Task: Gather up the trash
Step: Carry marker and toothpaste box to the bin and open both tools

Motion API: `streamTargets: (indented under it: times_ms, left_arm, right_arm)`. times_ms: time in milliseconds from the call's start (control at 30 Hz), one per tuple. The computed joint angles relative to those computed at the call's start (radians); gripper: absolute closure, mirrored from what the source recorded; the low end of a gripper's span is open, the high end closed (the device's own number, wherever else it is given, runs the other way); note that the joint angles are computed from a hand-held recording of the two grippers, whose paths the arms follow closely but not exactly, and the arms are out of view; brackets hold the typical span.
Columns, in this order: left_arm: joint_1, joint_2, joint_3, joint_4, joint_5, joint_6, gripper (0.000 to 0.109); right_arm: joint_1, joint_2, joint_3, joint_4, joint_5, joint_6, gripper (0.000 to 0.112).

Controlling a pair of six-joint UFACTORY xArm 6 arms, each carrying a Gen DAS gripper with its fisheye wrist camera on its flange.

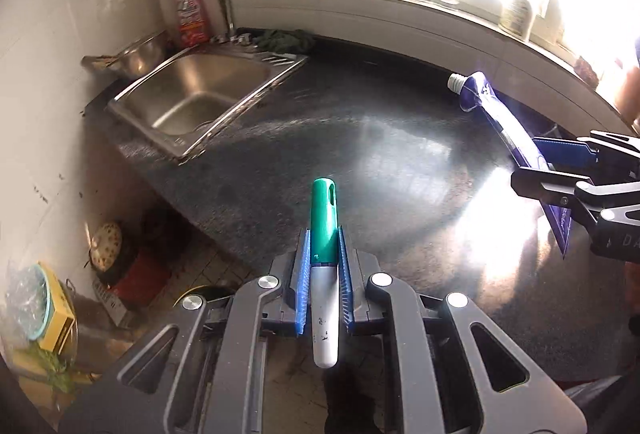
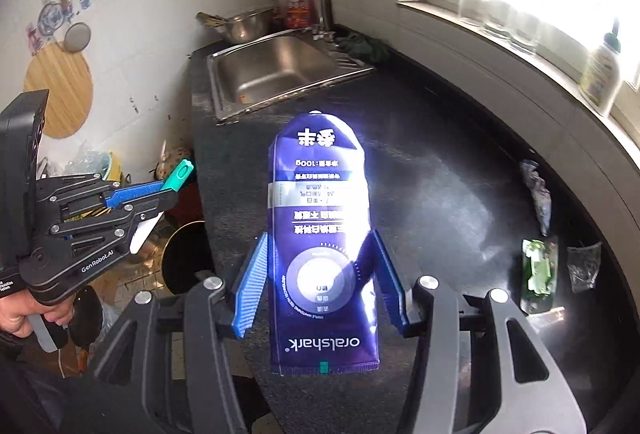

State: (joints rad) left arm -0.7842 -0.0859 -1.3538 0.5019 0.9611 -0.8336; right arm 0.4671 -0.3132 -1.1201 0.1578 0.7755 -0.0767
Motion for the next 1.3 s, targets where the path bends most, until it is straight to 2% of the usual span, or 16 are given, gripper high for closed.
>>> streamTargets:
  times_ms: [233, 367, 500, 567, 833, 933, 1133, 1167, 1200, 1233, 1267, 1300]
  left_arm:
    - [0.066, -0.293, 0.291, 0.055, 0.147, -0.211, 0.096]
    - [0.119, -0.43, 0.44, 0.05, 0.174, -0.281, 0.096]
    - [0.213, -0.518, 0.592, 0.013, 0.093, -0.323, 0.096]
    - [0.256, -0.534, 0.66, 0.014, 0.025, -0.341, 0.096]
    - [0.444, -0.468, 0.844, -0.044, -0.275, -0.339, 0.096]
    - [0.495, -0.431, 0.877, -0.061, -0.351, -0.326, 0.096]
    - [0.546, -0.409, 0.916, -0.092, -0.448, -0.261, 0.095]
    - [0.551, -0.406, 0.918, -0.103, -0.455, -0.239, 0.09]
    - [0.553, -0.403, 0.916, -0.118, -0.452, -0.219, 0.063]
    - [0.551, -0.404, 0.913, -0.108, -0.438, -0.226, 0.044]
    - [0.548, -0.419, 0.917, -0.058, -0.428, -0.274, 0.025]
    - [0.545, -0.437, 0.922, -0.01, -0.422, -0.319, 0.024]
  right_arm:
    - [0.186, 0.288, -0.271, 0.145, 0.045, -0.14, 0.061]
    - [0.265, 0.455, -0.429, 0.195, 0.091, -0.179, 0.061]
    - [0.315, 0.614, -0.573, 0.215, 0.149, -0.167, 0.061]
    - [0.331, 0.693, -0.647, 0.205, 0.177, -0.157, 0.061]
    - [0.36, 1.007, -0.989, 0.159, 0.331, -0.085, 0.061]
    - [0.364, 1.093, -1.095, 0.14, 0.375, -0.073, 0.061]
    - [0.37, 1.207, -1.261, 0.112, 0.439, -0.053, 0.06]
    - [0.366, 1.244, -1.326, 0.118, 0.478, -0.046, 0.057]
    - [0.363, 1.279, -1.388, 0.129, 0.507, -0.032, 0.051]
    - [0.36, 1.29, -1.408, 0.131, 0.506, -0.023, 0.039]
    - [0.359, 1.274, -1.387, 0.129, 0.488, -0.022, 0.035]
    - [0.357, 1.269, -1.384, 0.131, 0.489, -0.022, 0.035]
